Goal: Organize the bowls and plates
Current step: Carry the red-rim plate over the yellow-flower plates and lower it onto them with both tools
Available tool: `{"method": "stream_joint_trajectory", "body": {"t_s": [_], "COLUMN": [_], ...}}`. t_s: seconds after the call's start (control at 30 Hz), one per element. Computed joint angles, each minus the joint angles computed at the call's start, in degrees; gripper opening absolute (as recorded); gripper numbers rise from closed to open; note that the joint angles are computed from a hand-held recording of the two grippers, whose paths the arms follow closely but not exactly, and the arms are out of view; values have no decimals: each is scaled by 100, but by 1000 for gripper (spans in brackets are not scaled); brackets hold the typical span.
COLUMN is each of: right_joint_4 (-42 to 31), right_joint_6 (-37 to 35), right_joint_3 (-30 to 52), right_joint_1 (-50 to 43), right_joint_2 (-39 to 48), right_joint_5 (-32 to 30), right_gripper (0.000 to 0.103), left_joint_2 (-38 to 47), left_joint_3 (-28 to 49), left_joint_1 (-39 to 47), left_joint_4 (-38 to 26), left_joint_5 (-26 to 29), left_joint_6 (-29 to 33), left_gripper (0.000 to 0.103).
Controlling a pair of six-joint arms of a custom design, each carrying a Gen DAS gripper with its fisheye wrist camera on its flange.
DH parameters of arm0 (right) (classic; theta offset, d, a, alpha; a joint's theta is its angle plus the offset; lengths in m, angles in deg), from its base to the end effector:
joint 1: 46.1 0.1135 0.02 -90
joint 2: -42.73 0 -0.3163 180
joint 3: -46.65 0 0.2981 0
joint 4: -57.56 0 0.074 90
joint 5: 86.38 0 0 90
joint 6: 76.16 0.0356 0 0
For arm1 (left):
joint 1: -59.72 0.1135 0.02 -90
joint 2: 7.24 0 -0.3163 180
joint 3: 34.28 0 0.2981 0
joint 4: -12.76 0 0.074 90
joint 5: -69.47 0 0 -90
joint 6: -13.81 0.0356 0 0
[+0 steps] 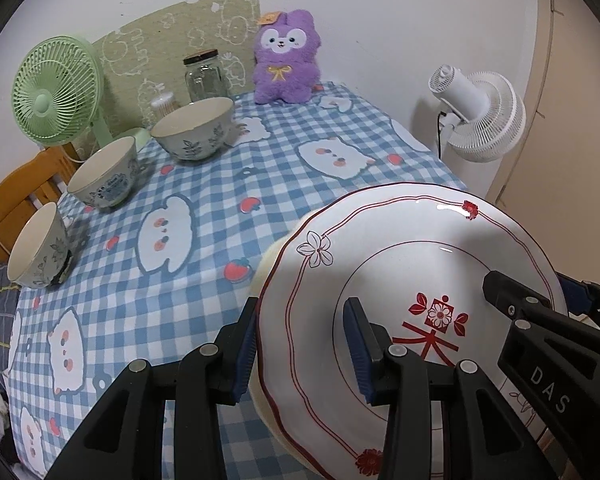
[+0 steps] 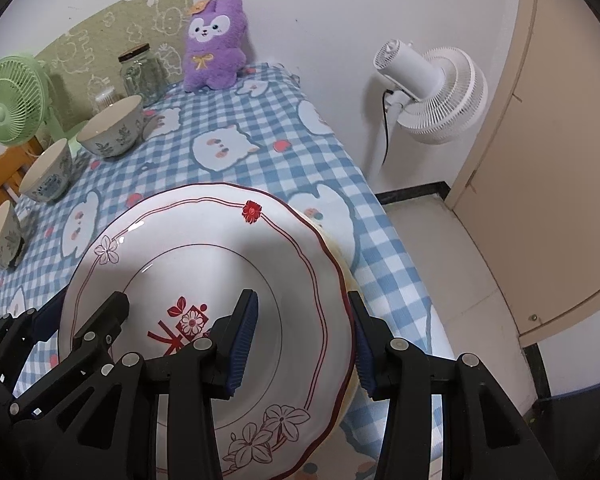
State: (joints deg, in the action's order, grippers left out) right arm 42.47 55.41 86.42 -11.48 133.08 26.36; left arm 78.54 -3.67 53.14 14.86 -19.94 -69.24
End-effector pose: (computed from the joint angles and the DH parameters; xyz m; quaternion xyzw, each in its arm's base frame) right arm 0.2179 0.1337 0.1022 0.0996 0.9541 -0.0242 0.2815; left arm 0.2313 -0.0270 0.0966 0.1134 0.9417 -0.0039 0.3167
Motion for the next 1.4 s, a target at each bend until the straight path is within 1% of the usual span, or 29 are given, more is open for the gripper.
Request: {"method": "stream_joint_trajectory", "body": {"t_s": [0.27, 0.4, 0.53, 0.63, 0.77, 0.87, 0.93, 1.0, 1.27, 1.37, 1.4], "right_joint_4": [206, 249, 394, 444, 462, 475, 464, 449, 443, 377, 422], "right_joint_6": [-35, -90, -154, -150, -153, -153, -163, -219, -338, -344, -407], "right_joint_3": [-183, -180, -222, -232, -228, -218, -212, -211, -237, -245, -286], "right_joint_1": [-154, -129, -201, -212, -170, -164, -167, -140, -196, -130, -157], "right_joint_2": [30, 116, 211, 232, 261, 278, 267, 272, 204, 201, 169], "right_joint_5": [-66, 15, -64, -73, 8, 41, 40, 62, -19, 135, 98], "right_gripper": [48, 48, 48, 48, 48, 49, 49, 50, 49, 40, 38], "left_joint_2": [171, 181, 248, 268, 339, 347, 331, 330, 350, 395, 418], "left_joint_3": [-19, -29, -95, -95, -139, -138, -134, -101, -171, -222, -212], "left_joint_1": [-225, -259, -349, -371, -442, -424, -390, -375, -442, -535, -543], "left_joint_4": [104, 151, 374, 394, 583, 603, 590, 520, 688, 820, 842], "left_joint_5": [-72, -116, -266, -275, -367, -358, -331, -280, -385, -528, -550], "left_joint_6": [6, 50, 117, 92, 72, 90, 129, 184, 256, 260, 270], "left_gripper": [41, 41, 41, 41, 41, 41, 41, 46, 47, 47, 48]}}
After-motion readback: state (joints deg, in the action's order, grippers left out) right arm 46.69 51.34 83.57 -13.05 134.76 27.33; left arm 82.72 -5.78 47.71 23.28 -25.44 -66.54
